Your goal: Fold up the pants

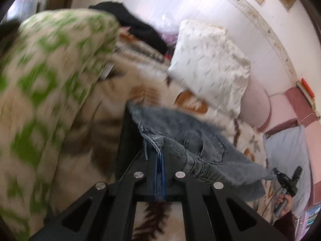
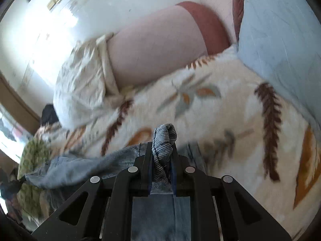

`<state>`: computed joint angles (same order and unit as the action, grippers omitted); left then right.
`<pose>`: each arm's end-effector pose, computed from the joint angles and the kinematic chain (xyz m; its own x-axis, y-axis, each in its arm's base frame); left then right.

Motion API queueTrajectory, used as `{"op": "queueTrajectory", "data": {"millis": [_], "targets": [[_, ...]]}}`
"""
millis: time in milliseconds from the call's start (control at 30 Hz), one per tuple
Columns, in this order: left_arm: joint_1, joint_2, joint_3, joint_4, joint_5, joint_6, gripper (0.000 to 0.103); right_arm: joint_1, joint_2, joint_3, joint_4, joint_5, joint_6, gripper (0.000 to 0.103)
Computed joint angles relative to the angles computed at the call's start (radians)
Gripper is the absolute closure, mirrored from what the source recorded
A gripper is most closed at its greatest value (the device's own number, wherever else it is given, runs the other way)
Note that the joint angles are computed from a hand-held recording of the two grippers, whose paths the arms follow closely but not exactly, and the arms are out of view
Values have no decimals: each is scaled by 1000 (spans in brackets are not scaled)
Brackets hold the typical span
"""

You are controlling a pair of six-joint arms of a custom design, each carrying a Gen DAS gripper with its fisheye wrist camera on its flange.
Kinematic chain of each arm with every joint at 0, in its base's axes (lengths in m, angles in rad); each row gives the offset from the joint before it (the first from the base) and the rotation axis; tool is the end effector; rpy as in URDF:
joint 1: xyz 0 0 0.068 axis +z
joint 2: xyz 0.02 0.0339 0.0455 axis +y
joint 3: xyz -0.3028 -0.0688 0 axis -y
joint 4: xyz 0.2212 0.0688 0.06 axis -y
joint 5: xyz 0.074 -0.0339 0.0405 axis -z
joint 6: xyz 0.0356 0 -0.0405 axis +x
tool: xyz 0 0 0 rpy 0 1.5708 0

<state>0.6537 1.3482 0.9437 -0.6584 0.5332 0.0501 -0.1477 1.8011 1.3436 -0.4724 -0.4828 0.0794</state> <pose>0.1944 0.1261 0.2855 -0.7092 -0.4889 -0.5080 -0.2923 0.8595 -0.4192 0.3755 -0.0392 0.2798 -0.8018 0.1903 -0.5665 -0.0809 0.9047 0.4184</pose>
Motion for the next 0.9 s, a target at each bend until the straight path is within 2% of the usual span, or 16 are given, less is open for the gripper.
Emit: {"op": "queueTrajectory", "data": {"millis": [100,200,267,333,433,533,633,700,767,900], "targets": [[29,-27,-105,35,-23,40,99,-12,-79,-125,-19,-34,-99,89],[48,-29,-175,76,-43,53,99,-2,-132,-213,-81,27,-212,82],[57,-32,-189,81,-45,58,98,-18,-146,-252,-135,49,-261,73],[59,-56,-190,69,-53,71,97,-57,-168,-277,-164,26,-296,64],[89,-127,-182,27,-48,110,95,-131,-210,-270,-180,-19,-301,50],[92,-252,-181,6,-102,134,95,-165,-202,-202,-188,-67,-266,48],[82,-348,-162,-10,-91,128,95,-148,-136,-129,-159,-114,-189,48],[-2,-388,-142,-18,-119,84,95,-111,-63,-73,-151,-119,-140,48],[-146,-412,-134,4,-163,20,95,-81,-10,-53,-119,-89,-98,48],[-537,-386,-175,114,-333,-149,95,-64,113,-4,-84,-83,-33,52]]}}
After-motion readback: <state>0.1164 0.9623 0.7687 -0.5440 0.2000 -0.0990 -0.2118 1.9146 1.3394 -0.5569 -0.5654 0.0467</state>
